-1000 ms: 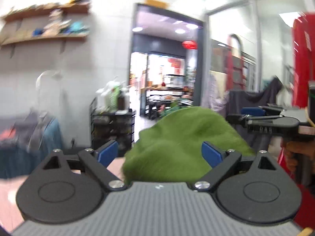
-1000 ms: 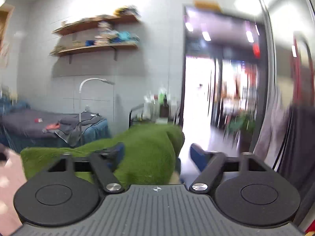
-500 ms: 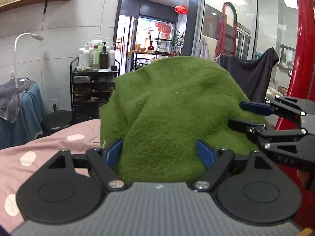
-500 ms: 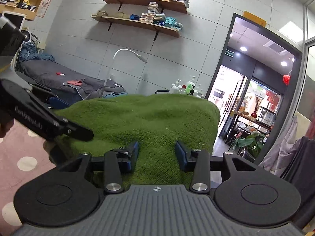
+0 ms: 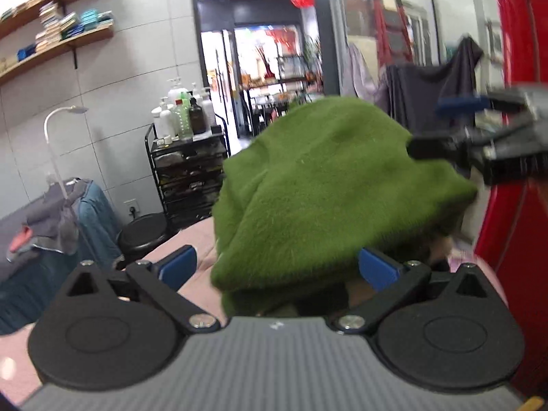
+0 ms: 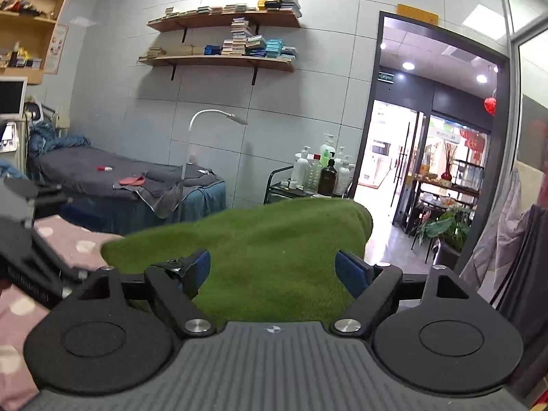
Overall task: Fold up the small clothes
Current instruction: 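Open both grippers and release the cardigan on the stack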
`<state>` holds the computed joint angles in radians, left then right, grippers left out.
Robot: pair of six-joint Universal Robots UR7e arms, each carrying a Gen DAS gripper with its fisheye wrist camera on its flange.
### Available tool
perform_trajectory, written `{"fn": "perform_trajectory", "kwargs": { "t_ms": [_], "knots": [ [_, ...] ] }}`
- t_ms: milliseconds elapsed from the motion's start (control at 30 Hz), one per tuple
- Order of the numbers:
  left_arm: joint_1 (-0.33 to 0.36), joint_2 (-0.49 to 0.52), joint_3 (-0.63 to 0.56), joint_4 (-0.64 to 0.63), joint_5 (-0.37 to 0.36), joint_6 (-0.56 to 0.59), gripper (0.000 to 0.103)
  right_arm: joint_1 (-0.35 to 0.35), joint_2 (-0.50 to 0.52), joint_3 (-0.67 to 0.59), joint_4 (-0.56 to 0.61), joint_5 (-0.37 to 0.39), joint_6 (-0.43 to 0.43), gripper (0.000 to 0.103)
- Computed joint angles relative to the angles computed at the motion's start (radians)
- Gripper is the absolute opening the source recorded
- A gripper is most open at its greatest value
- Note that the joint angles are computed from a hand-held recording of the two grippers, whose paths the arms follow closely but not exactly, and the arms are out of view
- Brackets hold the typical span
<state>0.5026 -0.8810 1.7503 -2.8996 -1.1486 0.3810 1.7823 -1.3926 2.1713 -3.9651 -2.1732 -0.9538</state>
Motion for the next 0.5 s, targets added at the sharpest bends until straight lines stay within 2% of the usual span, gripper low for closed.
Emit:
{"fn": "perform_trajectory", "kwargs": {
  "t_ms": [100, 200, 333, 400, 500],
  "knots": [
    [-0.041, -0.035, 0.022, 0.046, 0.093, 0.046, 0.103, 0.078, 0.03, -0.058, 0.062, -0.147, 0.013, 0.103],
    [-0.076, -0.044, 0.031, 0.059, 0.201, 0.062, 0.103, 0.122, 0.035, -0.077, 0.158, -0.224, 0.023, 0.103],
    [-0.073, -0.055, -0.04, 0.256, 0.183, -0.03, 0.103, 0.171, 0.067, -0.122, 0.28, -0.358, -0.026, 0.103],
    [-0.072, -0.051, -0.068, 0.319, 0.175, -0.027, 0.103, 0.181, 0.079, -0.138, 0.314, -0.411, -0.039, 0.103],
    [-0.079, -0.037, -0.106, 0.402, 0.176, -0.016, 0.103, 0.181, 0.065, -0.152, 0.438, -0.46, 0.012, 0.103]
  ]
}}
